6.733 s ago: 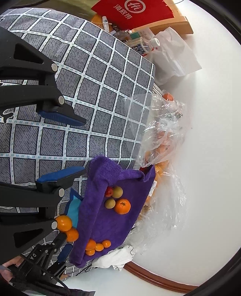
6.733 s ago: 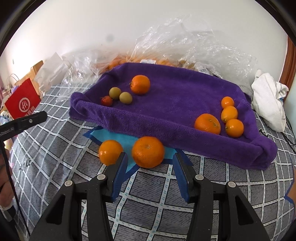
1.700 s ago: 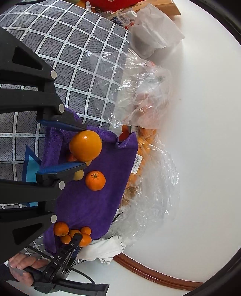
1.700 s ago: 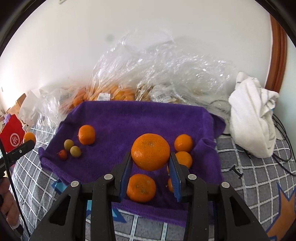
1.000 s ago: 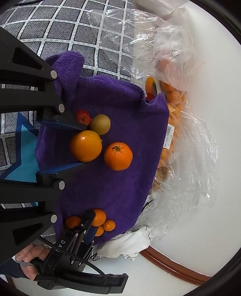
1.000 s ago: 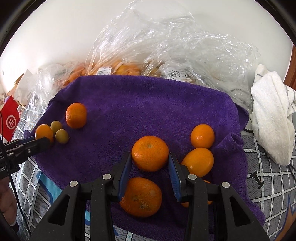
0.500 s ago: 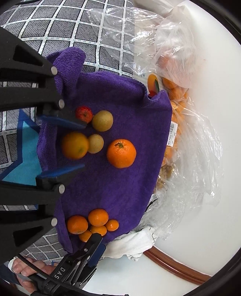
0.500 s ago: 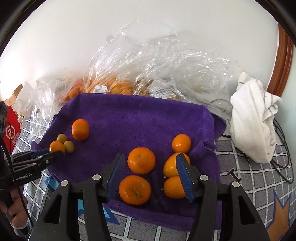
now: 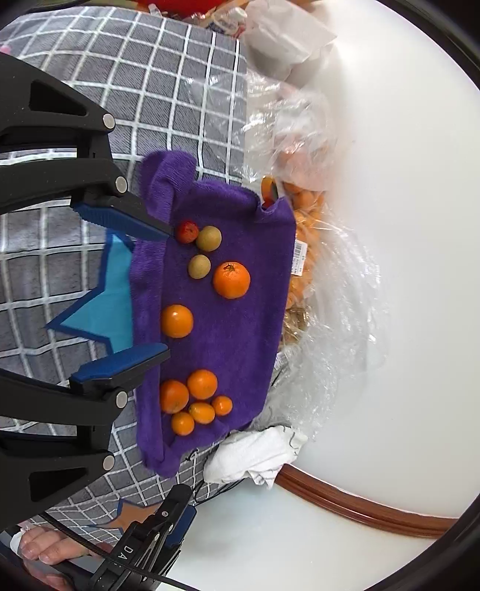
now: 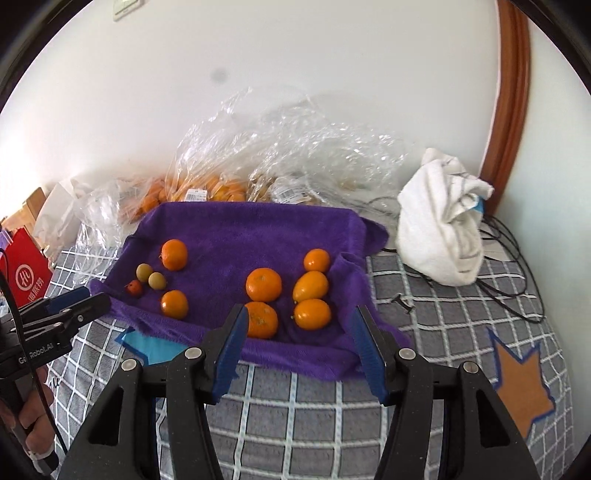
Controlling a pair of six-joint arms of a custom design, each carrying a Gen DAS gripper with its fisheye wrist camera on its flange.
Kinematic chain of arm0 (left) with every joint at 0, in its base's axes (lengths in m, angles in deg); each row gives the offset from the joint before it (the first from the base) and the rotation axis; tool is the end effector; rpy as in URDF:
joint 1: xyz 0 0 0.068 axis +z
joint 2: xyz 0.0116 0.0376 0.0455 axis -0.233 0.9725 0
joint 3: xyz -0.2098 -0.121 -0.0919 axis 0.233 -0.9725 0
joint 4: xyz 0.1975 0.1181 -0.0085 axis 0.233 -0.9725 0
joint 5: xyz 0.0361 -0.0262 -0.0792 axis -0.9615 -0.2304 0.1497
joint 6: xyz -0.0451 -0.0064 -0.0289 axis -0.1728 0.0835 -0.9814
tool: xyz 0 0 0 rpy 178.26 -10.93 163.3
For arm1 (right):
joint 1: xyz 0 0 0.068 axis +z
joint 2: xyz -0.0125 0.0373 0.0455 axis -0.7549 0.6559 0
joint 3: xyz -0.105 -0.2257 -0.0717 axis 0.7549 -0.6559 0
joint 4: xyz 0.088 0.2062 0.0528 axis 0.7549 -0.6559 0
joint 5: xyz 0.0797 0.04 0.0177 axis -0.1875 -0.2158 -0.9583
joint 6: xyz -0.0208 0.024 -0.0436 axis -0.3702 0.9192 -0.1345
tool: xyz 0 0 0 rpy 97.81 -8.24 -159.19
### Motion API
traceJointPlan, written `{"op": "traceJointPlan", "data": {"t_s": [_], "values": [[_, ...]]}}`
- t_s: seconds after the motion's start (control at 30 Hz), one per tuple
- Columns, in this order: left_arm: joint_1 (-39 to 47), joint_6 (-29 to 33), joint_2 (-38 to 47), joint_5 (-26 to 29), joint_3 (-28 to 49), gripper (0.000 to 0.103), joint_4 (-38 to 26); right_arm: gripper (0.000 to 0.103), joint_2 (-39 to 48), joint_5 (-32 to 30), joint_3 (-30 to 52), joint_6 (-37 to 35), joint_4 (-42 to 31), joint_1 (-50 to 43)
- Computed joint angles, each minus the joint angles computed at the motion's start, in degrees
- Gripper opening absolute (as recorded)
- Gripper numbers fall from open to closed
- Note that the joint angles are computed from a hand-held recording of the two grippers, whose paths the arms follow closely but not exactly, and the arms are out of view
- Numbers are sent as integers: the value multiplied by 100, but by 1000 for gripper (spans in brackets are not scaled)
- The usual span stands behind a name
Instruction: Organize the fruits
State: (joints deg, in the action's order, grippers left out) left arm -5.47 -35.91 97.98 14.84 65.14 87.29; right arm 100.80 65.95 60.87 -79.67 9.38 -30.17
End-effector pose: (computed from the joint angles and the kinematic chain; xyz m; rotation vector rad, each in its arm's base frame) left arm 0.2181 0.0257 0.1539 -0.2193 2.3266 -0.1440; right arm 0.2529 0.0837 0.1852 -0.2785 2.3774 0.1026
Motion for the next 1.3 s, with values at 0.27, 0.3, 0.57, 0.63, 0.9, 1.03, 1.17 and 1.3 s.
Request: {"op": "traceJointPlan", "data": {"t_s": [0.27,0.3,0.57,0.63,0.9,1.03,1.17,1.3], "values": [[-926,-464,-2474,-931,-639,69,-1494,78,-1914,363,-831,107,-768,81],[-1087,-530,-2774,-1082,-643,70,-1770,84,-2181,367,-921,100,-866,108],[-2151,-1158,-4397,-2021,-294,81,-3669,93,-3825,517,-892,241,-2295,296],[-2609,-1418,-4748,-2460,-204,82,-4077,95,-4244,710,-882,386,-2600,407],[-4859,-2824,-5042,-4480,291,84,-5459,95,-5103,627,-766,532,-3513,467],[-5162,-3105,-5155,-4668,373,84,-5702,96,-5256,784,-777,556,-3681,561],[-5429,-3305,-5020,-4857,404,84,-5813,96,-5319,889,-799,589,-3740,627],[-5648,-3508,-5004,-5009,437,84,-5952,96,-5323,661,-846,474,-3709,430]]}}
